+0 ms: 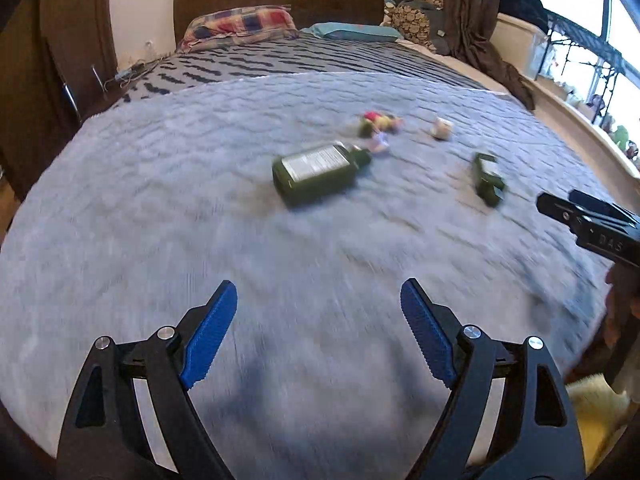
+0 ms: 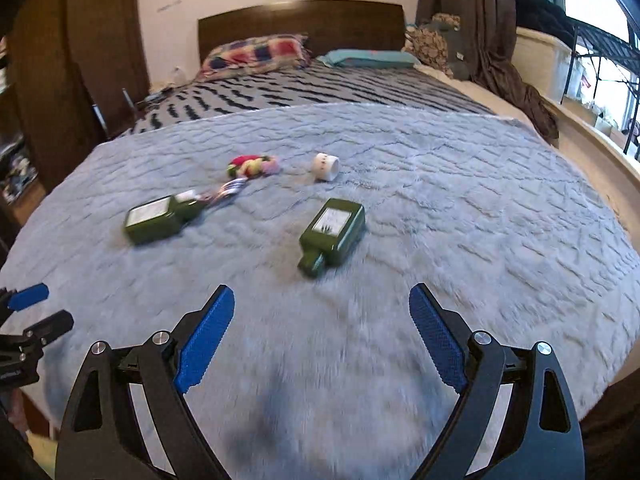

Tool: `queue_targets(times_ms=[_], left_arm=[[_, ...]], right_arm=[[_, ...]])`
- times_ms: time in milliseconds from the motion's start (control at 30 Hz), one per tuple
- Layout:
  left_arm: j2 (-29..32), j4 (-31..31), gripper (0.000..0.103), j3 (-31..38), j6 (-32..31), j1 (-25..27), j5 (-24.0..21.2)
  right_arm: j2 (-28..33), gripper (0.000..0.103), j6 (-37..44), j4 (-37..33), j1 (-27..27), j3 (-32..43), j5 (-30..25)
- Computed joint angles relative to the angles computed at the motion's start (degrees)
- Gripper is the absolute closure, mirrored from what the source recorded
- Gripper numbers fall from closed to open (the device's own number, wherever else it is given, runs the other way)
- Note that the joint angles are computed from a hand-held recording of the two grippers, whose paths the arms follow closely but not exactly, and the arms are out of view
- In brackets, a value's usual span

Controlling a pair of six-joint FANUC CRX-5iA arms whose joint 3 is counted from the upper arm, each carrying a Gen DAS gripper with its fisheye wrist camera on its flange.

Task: Collect trash
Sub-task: 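Raise both open tools back over the bed toward the green bottles, then grasp a green bottle with the left tool while the right tool grasps the other green bottle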

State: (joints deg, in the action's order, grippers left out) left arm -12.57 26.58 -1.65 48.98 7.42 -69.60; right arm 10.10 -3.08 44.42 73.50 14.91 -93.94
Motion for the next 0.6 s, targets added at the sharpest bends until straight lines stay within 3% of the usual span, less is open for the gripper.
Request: queue_targets(times_ms=[267, 600], left_arm=[[9.6, -7.6, 0.023, 7.4, 3.7, -7.5, 8.0], [17.3, -7.8, 0.021, 13.6, 3.1, -10.7, 7.8]], right_arm=[[0.3, 0.013, -1.1, -4.7, -6.8, -1.8, 5.5], [1.3, 0.013, -0.9, -6.5, -10.0, -1.5, 9.0]])
